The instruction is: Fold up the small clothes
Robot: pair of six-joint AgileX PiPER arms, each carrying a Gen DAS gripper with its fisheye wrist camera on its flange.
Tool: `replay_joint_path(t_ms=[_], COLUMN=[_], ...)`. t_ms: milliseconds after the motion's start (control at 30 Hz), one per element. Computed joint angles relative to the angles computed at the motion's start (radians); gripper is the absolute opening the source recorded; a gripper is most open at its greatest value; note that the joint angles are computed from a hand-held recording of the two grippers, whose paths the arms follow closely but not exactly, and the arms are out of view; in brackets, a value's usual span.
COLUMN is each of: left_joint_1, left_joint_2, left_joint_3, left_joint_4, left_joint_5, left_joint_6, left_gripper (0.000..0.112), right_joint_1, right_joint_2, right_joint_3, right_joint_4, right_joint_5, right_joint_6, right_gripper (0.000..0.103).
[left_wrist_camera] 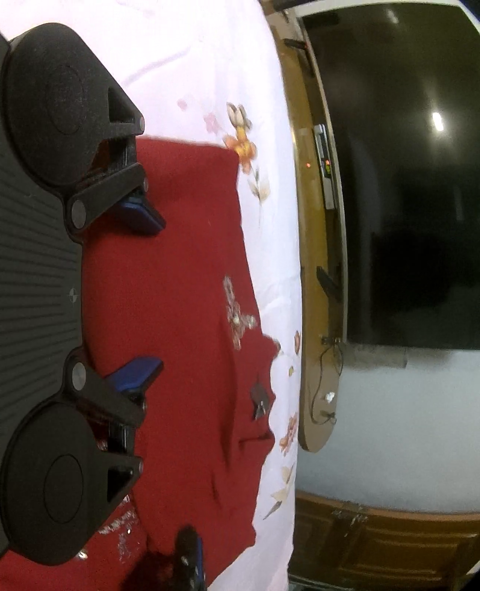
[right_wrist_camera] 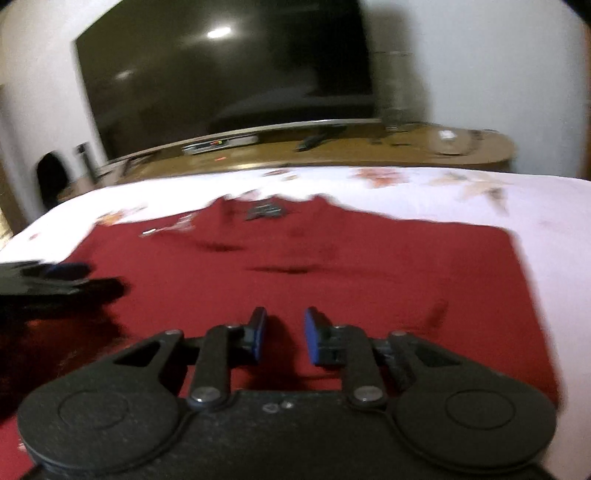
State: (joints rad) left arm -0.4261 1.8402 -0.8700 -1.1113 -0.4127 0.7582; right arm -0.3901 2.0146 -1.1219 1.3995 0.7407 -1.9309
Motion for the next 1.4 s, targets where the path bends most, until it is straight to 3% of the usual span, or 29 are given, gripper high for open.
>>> replay_joint_path(t_ms=[67, 133, 200, 233, 300, 400, 467, 533, 667, 767, 867, 1067, 1167, 1200, 1233, 1267, 1300, 1333, 1400], left_joint_1=[0.018, 0.035, 0.026, 0.013, -0.012, -0.008, 0.019, 0.022, 0.006, -0.013, -0.010, -0.017, -0.035, -0.042, -0.055, -0.079, -0.109, -0.151, -0.199], left_joint_2=[-0.018, -0.023, -0.025, -0.037, -0.080, -0.100, -0.074, -0.069, -0.098, -0.129, -0.105, -0.121, -0.173, -0.181, -0.182, -0.179, -0.175, -0.180, -0.215], left_joint_3=[0.033, 0.045, 0.034, 0.041, 0.085, 0.120, 0.103, 0.097, 0.119, 0.169, 0.172, 0.176, 0.225, 0.236, 0.242, 0.242, 0.246, 0.259, 0.278], left_joint_4=[0.038, 0.091, 0.040, 0.017, 0.028, 0.019, -0.004, 0.008, -0.016, 0.037, 0.068, 0.030, 0.028, 0.004, -0.038, -0.113, -0.172, -0.210, -0.302], left_joint_5=[-0.006, 0.009, 0.006, -0.009, -0.051, -0.057, -0.007, -0.006, -0.025, -0.051, -0.052, -0.042, -0.052, -0.048, -0.046, -0.045, -0.067, -0.118, -0.139], left_joint_6=[-0.043, -0.102, -0.039, -0.016, -0.031, -0.036, -0.004, -0.012, -0.007, -0.097, -0.128, -0.077, -0.086, -0.060, -0.006, 0.088, 0.145, 0.162, 0.229], left_gripper=[0.074, 0.074, 0.074, 0.074, 0.074, 0.074, 0.075, 0.075, 0.075, 0.075, 0.075, 0.077, 0.078, 0.078, 0.084, 0.098, 0.099, 0.100, 0.100], right_joint_1=[-0.039, -0.078, -0.093, -0.089, -0.096, -0.132, -0.113, -0.095, -0.113, -0.154, -0.147, -0.052, -0.082, -0.107, -0.136, -0.155, -0.163, -0.164, -0.199], right_joint_2=[0.011, 0.032, 0.054, 0.049, 0.020, -0.022, -0.013, 0.024, 0.035, -0.011, -0.042, -0.042, -0.078, -0.095, -0.113, -0.123, -0.125, -0.123, -0.137], right_joint_3=[-0.029, -0.065, -0.113, -0.116, -0.099, -0.052, -0.056, -0.083, -0.094, -0.043, -0.027, 0.023, 0.023, 0.040, 0.057, 0.064, 0.066, 0.059, 0.073], right_joint_4=[-0.005, -0.029, -0.090, -0.103, -0.086, -0.025, -0.079, -0.124, -0.110, -0.033, -0.088, -0.064, -0.116, -0.097, -0.082, -0.093, -0.118, -0.165, -0.212], right_joint_5=[-0.018, -0.012, 0.024, 0.019, 0.026, 0.073, 0.007, -0.045, -0.006, 0.053, 0.094, -0.039, 0.003, 0.030, 0.054, 0.055, 0.038, 0.020, 0.026], right_joint_6=[0.042, 0.090, 0.166, 0.174, 0.173, 0.089, 0.115, 0.164, 0.174, 0.122, 0.151, 0.111, 0.181, 0.157, 0.129, 0.130, 0.156, 0.209, 0.261], right_gripper=[0.010, 0.009, 0.009, 0.010, 0.024, 0.027, 0.022, 0.022, 0.023, 0.026, 0.025, 0.025, 0.026, 0.028, 0.034, 0.045, 0.050, 0.052, 0.049])
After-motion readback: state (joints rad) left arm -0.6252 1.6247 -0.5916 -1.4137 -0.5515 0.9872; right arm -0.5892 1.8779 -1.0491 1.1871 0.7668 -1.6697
